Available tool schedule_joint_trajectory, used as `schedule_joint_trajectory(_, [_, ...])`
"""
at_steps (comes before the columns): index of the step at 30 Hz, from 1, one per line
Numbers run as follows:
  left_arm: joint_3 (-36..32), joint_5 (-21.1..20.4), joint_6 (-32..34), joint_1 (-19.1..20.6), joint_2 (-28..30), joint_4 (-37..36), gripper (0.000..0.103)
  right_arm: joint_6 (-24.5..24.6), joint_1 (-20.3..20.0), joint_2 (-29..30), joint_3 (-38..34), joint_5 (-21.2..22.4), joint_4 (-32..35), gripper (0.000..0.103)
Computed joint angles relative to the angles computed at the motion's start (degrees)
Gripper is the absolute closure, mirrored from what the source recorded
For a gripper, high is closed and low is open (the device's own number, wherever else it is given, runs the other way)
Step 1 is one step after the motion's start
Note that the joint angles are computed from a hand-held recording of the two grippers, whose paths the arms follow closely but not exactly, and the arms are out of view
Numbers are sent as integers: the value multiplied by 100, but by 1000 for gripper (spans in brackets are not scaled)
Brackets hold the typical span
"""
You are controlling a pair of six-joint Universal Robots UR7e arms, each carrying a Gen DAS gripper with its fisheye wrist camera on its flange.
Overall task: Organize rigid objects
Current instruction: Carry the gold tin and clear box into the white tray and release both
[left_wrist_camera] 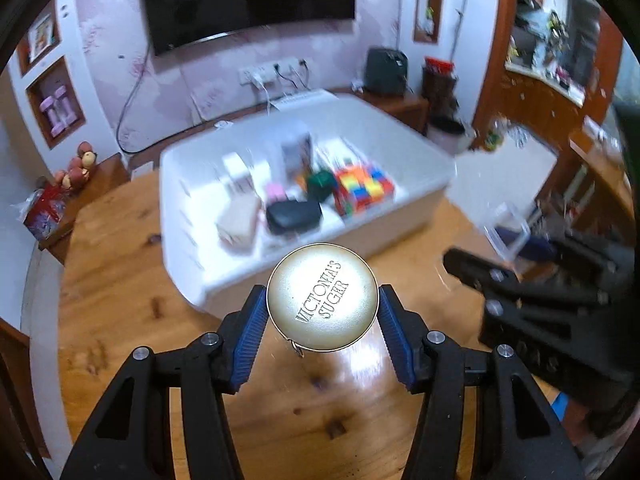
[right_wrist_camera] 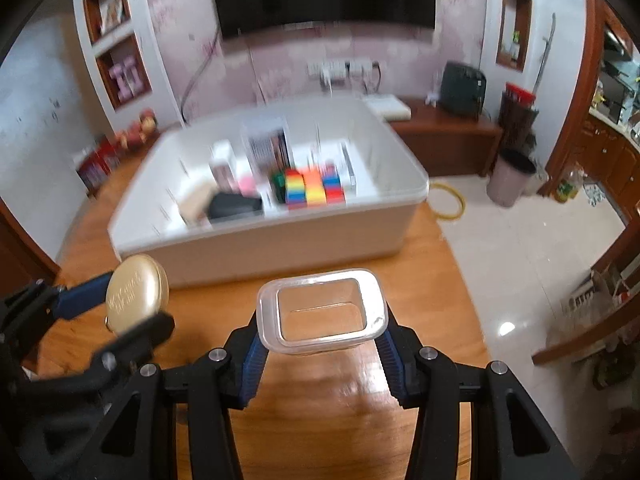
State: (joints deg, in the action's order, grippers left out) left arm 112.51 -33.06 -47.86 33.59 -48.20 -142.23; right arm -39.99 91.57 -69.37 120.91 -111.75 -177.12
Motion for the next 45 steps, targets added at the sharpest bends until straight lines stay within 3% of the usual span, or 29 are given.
schedule_joint_trajectory(10, [-866,302,-220,198,-320,644,44,-51,596,-159,-630,340,242,53])
schedule_joint_trajectory(16, [-1313,723,4,378,-306,555,44,-155,1079,242,-1485,225,148,53])
schedule_joint_trajectory(20, [-1624,665,322,744,-182,186,44,-165,1272,760,-2145,-1,275,53])
schedule_joint_trajectory(34, [-2227,-24,-176,1840,442,1363,44,441,902,2504,-3535,-1266,1816,53])
schedule_joint_trajectory(45, [-2305,-243,-107,1900,591,1563,41,243,837,2745,-3467,-1669,1913,49])
